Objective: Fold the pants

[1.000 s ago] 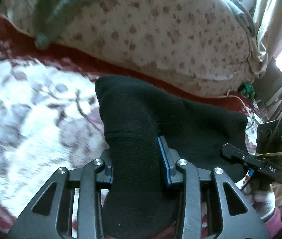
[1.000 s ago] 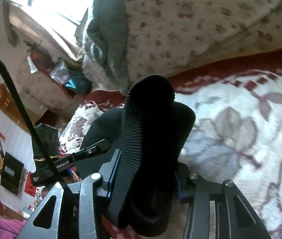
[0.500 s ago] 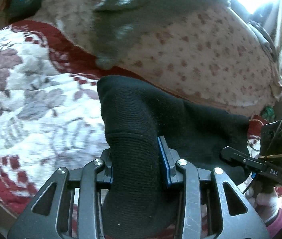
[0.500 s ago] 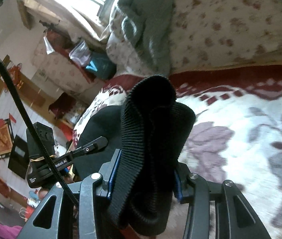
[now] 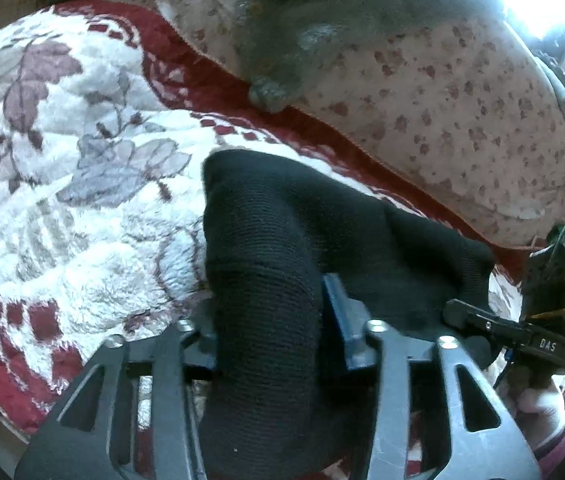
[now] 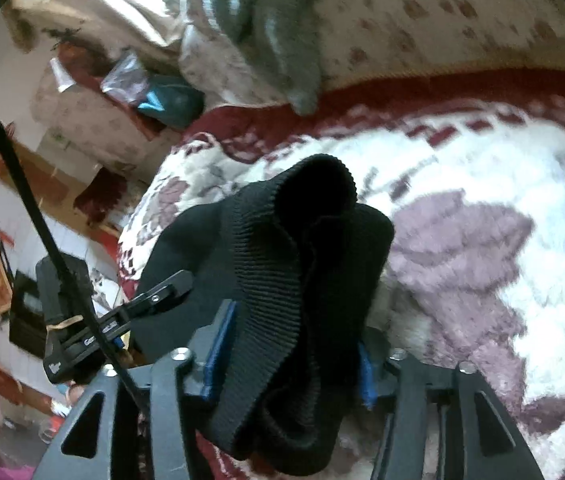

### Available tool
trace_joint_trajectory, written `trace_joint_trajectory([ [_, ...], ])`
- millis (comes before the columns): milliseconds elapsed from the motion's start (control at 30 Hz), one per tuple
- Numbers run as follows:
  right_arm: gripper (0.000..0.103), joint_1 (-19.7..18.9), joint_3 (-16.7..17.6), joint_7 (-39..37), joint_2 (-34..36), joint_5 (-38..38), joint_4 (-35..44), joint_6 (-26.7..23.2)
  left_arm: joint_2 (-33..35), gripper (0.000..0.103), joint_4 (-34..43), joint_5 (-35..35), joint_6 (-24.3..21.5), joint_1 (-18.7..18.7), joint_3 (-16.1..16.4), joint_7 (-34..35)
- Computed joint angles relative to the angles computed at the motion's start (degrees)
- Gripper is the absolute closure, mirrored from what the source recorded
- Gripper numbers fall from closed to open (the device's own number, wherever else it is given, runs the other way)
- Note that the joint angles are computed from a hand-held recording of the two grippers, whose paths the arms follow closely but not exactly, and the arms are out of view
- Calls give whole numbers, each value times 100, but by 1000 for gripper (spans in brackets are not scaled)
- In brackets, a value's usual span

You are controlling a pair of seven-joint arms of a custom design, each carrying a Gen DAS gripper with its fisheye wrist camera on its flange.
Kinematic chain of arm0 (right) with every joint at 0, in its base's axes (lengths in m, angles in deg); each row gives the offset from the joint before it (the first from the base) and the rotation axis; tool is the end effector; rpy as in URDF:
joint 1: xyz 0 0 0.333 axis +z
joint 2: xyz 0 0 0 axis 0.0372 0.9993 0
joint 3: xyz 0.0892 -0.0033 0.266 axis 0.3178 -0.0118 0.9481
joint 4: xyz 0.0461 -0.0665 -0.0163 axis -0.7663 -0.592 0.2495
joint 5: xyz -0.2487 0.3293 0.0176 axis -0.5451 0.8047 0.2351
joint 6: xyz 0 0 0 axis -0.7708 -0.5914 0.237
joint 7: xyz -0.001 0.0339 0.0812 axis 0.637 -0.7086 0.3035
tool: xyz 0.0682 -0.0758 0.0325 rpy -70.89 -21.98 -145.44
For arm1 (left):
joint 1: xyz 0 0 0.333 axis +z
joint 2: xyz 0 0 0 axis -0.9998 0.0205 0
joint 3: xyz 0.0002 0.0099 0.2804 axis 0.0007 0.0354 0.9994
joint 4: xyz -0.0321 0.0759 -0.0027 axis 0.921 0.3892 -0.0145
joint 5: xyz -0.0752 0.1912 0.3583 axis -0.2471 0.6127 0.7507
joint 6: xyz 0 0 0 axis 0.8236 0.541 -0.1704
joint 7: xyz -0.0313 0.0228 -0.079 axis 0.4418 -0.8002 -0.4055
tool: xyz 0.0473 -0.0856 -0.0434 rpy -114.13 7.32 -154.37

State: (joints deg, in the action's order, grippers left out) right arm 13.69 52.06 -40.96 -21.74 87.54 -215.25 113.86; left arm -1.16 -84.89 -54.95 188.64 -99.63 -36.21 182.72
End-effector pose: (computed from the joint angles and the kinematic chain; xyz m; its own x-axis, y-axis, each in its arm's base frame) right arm 0.5524 0.1033 0.3804 0.1451 -0.6525 -0.7438 -0.8306 0.3281 -0.4499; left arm 0.5594 -0.1979 0.4053 -0.2552 -0.9015 0.3496 -0.8078 0.0001 -0.5895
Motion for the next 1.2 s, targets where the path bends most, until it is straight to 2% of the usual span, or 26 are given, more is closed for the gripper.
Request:
trace_joint_trajectory([
  [33,51,-19,-30,-107,27,174,-5,-102,11,37,-27,41,80,-1,2,-110],
  [67,50,-32,-34,-138,21,202,-10,-129,20,33,-62,96,161,0,5,-249],
  [133,50,-30,-7,-8,-4,-25,8,-74,26,32,-70,-151,162,18,-4,-174],
  [200,49,-14,15,199,-66,-326,12,17,-26,32,-126,80,198,14,1,-415],
  [233,49,1,28,325,-114,-505,-1,95,-54,32,-164,326,251,4,6,-624],
  [333,49,57,21,504,-318,-797,-160,285,-248,32,-404,1746,496,2,20,-1827],
  [433,49,145,12,669,-553,-1103,-345,567,-516,32,-670,3524,698,173,-56,-3385],
  [667,49,423,-160,475,-1177,-1183,-730,1111,-958,32,-952,4761,744,336,-170,-4585],
  [800,49,608,-200,425,-1413,-1430,-801,1317,-1187,32,-1036,5671,731,611,-451,-5421],
  [1067,48,972,-188,674,-1467,-2177,-806,1728,-1659,32,-1276,6676,762,922,-827,-6494],
  [1200,47,1218,-277,649,-1467,-2271,-823,1960,-1830,32,-1382,6797,753,931,-862,-6746],
])
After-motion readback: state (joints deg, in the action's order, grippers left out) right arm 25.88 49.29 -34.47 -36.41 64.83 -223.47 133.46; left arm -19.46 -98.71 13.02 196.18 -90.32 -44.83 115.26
